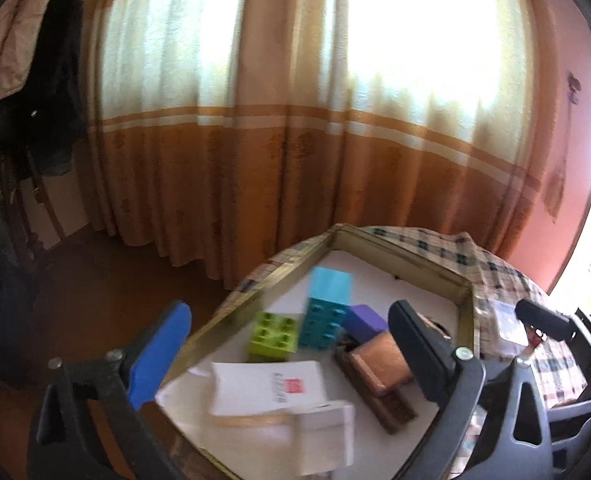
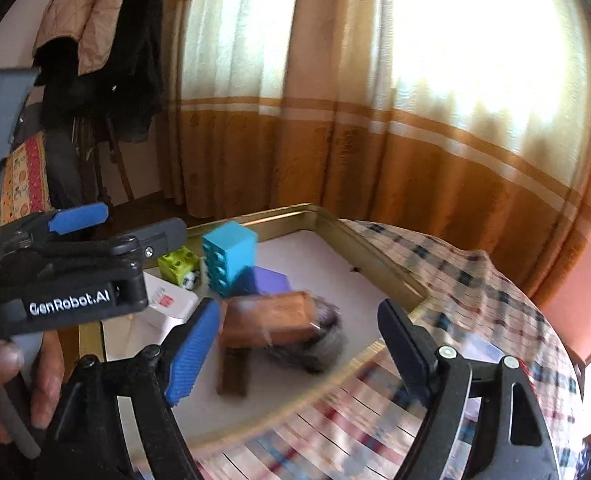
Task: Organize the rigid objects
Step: 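Open the left tool to drop the white box while the right tool releases the copper tin, then move the right tool to the red toy brick and grasp it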
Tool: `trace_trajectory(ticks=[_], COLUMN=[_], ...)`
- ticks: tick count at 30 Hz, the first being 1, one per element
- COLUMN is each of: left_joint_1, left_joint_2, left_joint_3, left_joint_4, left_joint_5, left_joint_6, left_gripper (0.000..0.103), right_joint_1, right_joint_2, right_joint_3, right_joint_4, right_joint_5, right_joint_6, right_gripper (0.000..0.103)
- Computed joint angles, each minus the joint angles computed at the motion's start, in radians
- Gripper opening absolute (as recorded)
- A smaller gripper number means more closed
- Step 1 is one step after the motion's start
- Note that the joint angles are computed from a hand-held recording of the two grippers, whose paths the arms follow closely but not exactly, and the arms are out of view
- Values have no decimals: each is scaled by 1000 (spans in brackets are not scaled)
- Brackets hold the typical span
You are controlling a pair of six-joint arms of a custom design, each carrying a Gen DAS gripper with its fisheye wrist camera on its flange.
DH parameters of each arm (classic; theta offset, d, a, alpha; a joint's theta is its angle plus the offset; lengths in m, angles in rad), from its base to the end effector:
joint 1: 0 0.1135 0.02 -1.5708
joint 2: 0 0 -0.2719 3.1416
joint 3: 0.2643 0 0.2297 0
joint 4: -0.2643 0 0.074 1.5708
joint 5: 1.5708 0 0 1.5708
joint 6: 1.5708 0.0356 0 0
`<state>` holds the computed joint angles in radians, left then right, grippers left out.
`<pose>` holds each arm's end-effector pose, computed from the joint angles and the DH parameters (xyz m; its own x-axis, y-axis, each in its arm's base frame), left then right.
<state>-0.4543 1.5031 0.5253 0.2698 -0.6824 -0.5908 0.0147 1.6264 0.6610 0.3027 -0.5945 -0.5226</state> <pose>0.2367 -0.0906 0.1684 -0.4352 -0.2685 -0.8593 -0.4002 0.9127 -0.0825 0.2919 0.0242 0.1731 -0.3066 -0.4180 -0.8551 -0.7002 0.7076 -0.0949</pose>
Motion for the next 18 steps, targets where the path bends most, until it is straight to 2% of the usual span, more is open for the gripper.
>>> trace_trajectory(ticks=[5,12,14,18], left_joint_1=[-109,-227,-239,-233], left_joint_2=[100,318,406,555], left_joint_3=[132,431,546,743], left_joint_4=[-59,-176,-221,-294], left_joint_5=[-23,-12,26,112], left_joint_6=[-6,36,63,95], left_gripper=[103,103,103,103], right_joint_1=[-171,-322,-348,-356], right_joint_2=[38,205,268,385], right_joint_3=[59,259,330,500], right_joint_4=[-52,-90,-100,-207], right_joint_5=[-51,22,55,113], right_joint_6=[-50,4,34,49], right_gripper=[83,83,83,83])
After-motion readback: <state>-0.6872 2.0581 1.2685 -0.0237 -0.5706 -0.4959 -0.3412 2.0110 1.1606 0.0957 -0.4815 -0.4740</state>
